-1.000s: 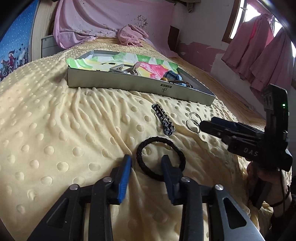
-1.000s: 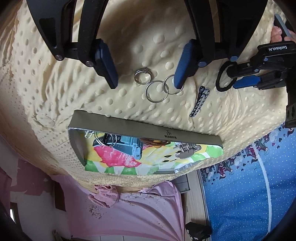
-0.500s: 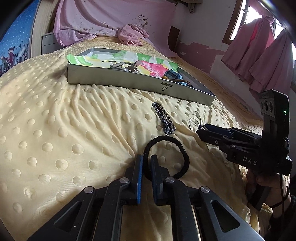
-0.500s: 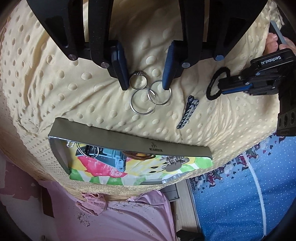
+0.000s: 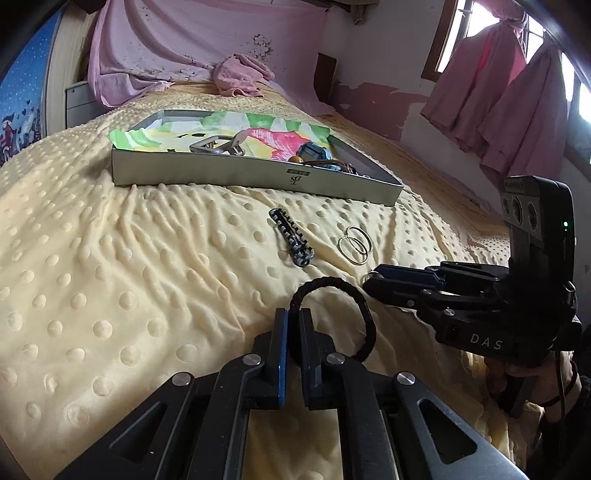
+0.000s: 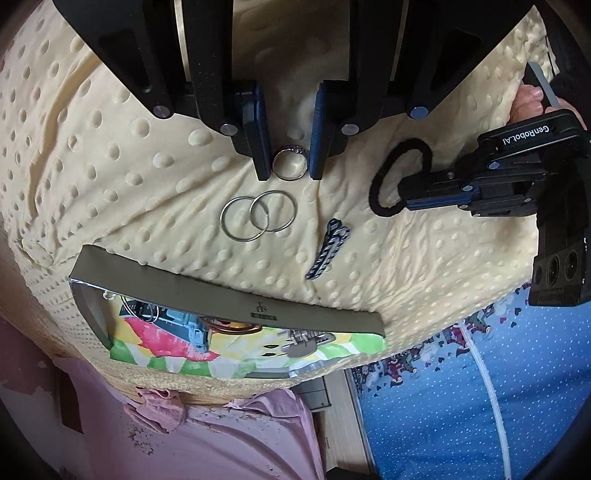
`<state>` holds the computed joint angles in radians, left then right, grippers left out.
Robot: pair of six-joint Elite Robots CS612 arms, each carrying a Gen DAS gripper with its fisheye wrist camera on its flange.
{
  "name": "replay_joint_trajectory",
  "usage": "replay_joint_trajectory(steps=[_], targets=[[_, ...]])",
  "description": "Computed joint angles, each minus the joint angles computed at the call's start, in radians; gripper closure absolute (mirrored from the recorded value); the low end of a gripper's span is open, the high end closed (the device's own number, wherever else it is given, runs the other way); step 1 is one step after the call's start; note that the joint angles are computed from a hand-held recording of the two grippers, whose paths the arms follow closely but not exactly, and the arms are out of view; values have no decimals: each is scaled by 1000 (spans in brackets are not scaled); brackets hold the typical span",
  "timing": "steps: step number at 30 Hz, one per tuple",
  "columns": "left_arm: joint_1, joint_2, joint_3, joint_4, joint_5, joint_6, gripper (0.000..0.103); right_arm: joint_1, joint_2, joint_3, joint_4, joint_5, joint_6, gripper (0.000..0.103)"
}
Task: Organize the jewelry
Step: 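Grasp the black hair tie with the left tool while the right tool grasps the single silver ring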
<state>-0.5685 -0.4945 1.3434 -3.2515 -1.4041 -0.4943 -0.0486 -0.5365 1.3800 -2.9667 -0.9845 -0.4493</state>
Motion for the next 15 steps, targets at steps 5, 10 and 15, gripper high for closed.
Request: replay_joint_trajectory(steps=[5,10,15], targets=[[-3,-11,7,-7,30,-18,97,-11,-10,23,-42,39,15,85],[-3,-13,-3,-39,83,-31,97,-23,-6,31,-135,68,78,85],[2,-1,-44,-59,116,-20,97,-26,10,11,-237,81,168,85]])
